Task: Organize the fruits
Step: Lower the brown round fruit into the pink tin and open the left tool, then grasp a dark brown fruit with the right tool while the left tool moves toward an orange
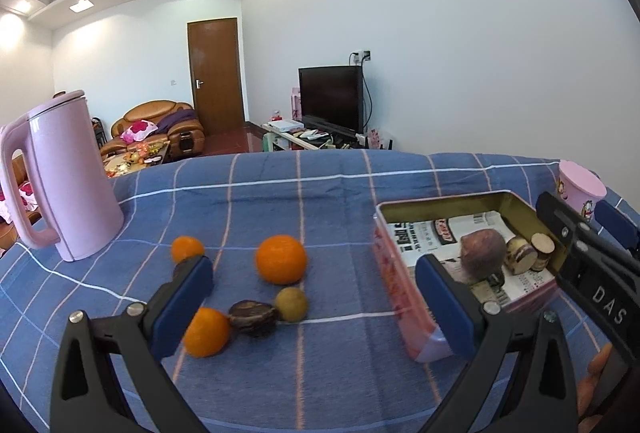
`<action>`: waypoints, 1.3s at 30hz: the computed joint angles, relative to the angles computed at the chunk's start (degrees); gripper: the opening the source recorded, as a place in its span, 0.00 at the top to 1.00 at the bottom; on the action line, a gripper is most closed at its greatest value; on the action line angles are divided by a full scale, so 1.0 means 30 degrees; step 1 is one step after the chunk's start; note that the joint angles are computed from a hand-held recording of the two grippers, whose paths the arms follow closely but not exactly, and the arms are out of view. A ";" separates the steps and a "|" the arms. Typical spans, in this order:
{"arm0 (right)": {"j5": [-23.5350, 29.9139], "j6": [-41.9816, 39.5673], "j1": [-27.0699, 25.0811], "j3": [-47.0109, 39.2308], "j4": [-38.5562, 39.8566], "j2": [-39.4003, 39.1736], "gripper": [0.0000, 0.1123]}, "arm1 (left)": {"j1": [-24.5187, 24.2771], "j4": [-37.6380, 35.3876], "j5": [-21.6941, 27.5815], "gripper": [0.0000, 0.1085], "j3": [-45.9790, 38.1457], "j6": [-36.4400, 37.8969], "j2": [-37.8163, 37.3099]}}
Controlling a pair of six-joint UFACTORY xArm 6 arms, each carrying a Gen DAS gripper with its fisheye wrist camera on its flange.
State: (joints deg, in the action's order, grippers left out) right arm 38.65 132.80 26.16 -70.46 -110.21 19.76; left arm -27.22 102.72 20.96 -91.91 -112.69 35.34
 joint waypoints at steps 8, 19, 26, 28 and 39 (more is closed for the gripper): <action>-0.0491 -0.0091 0.0502 -0.1094 0.0515 0.0772 0.22 | 0.0616 0.0481 -0.0158 0.05 0.0917 -0.0392 -0.0652; -0.0623 -0.1402 0.1337 -0.3081 0.1456 0.2212 0.22 | 0.2092 0.0215 -0.0920 0.05 0.1670 -0.0045 -0.1107; -0.1428 -0.2939 0.1635 -0.4795 0.2372 0.3412 0.22 | 0.3557 -0.1124 -0.1561 0.05 0.2141 0.0950 -0.1269; -0.1870 -0.3423 0.1669 -0.5436 0.2636 0.3859 0.22 | 0.3927 -0.1537 -0.1613 0.05 0.2234 0.1323 -0.1274; -0.5030 -1.2070 0.1719 -1.0335 0.9016 0.7525 0.49 | 0.5635 -0.3675 -0.0791 0.05 0.2955 0.2106 -0.1739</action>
